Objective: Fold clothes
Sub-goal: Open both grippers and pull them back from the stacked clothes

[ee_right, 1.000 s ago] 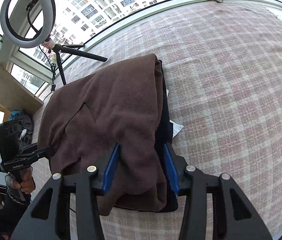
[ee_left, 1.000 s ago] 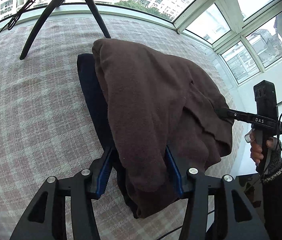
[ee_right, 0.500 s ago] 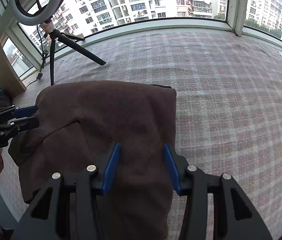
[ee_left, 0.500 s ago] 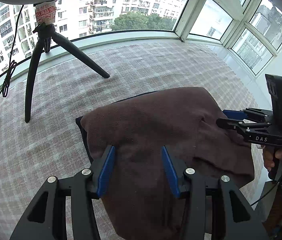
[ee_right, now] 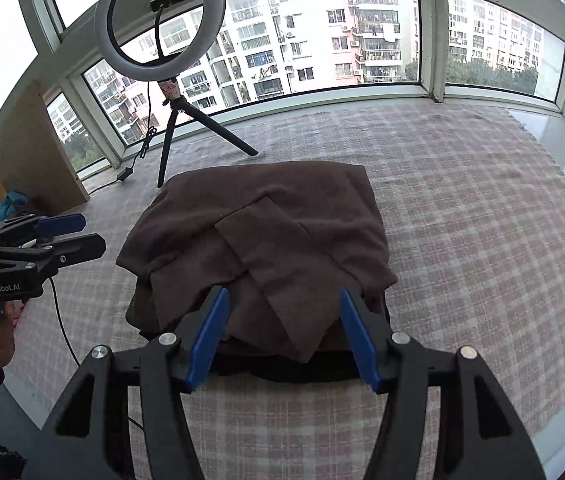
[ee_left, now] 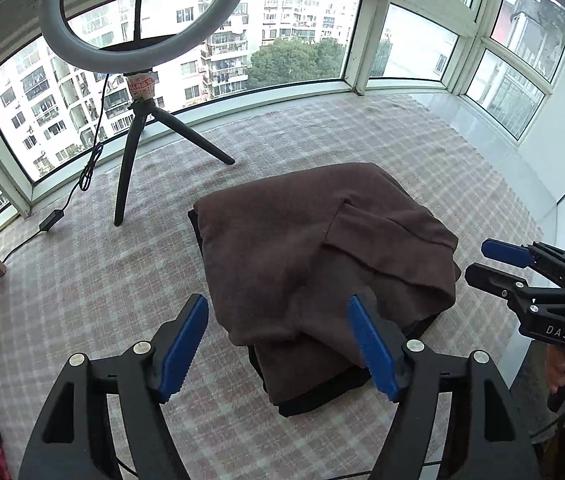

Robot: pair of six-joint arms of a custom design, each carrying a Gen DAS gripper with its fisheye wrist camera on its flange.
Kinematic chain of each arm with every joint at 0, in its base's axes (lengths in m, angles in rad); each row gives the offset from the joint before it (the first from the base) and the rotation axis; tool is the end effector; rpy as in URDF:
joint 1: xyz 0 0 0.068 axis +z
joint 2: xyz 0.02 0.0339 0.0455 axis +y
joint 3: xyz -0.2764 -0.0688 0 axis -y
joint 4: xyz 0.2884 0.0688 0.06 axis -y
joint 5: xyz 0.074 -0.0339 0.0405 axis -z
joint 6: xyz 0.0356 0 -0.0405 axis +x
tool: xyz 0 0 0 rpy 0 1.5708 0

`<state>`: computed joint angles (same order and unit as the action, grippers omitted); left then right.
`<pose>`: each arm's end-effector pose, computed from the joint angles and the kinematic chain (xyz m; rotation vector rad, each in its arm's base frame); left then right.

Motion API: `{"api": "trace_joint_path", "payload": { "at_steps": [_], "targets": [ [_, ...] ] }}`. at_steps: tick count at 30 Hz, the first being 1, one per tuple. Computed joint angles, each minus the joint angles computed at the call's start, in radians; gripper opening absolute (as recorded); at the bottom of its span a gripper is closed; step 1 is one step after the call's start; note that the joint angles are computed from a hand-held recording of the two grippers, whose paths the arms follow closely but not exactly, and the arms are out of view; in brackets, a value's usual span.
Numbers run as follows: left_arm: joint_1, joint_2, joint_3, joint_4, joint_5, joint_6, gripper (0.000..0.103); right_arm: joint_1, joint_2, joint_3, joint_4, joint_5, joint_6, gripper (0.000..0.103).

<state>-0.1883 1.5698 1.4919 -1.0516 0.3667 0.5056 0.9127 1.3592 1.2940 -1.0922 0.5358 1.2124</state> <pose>0.3490 -0.0795 0.3303 0.9952 2.4314 -0.3876 0.1952 0.2228 0.3290 0.5109 2.4284 0.1229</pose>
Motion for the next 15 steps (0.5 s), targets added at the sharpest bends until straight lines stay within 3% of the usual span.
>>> {"api": "trace_joint_path", "payload": {
  "at_steps": [6, 15],
  "targets": [
    [0.106, -0.14, -0.076, -0.056, 0.019, 0.101, 0.073, 0.151, 0.101, 0.131, -0.155, 0.095, 0.214, 0.057],
    [0.399, -0.203, -0.034, -0.207, 0.161, 0.319, 0.075, 0.299, 0.373, 0.481, -0.317, 0.182, 0.314, 0.061]
  ]
}}
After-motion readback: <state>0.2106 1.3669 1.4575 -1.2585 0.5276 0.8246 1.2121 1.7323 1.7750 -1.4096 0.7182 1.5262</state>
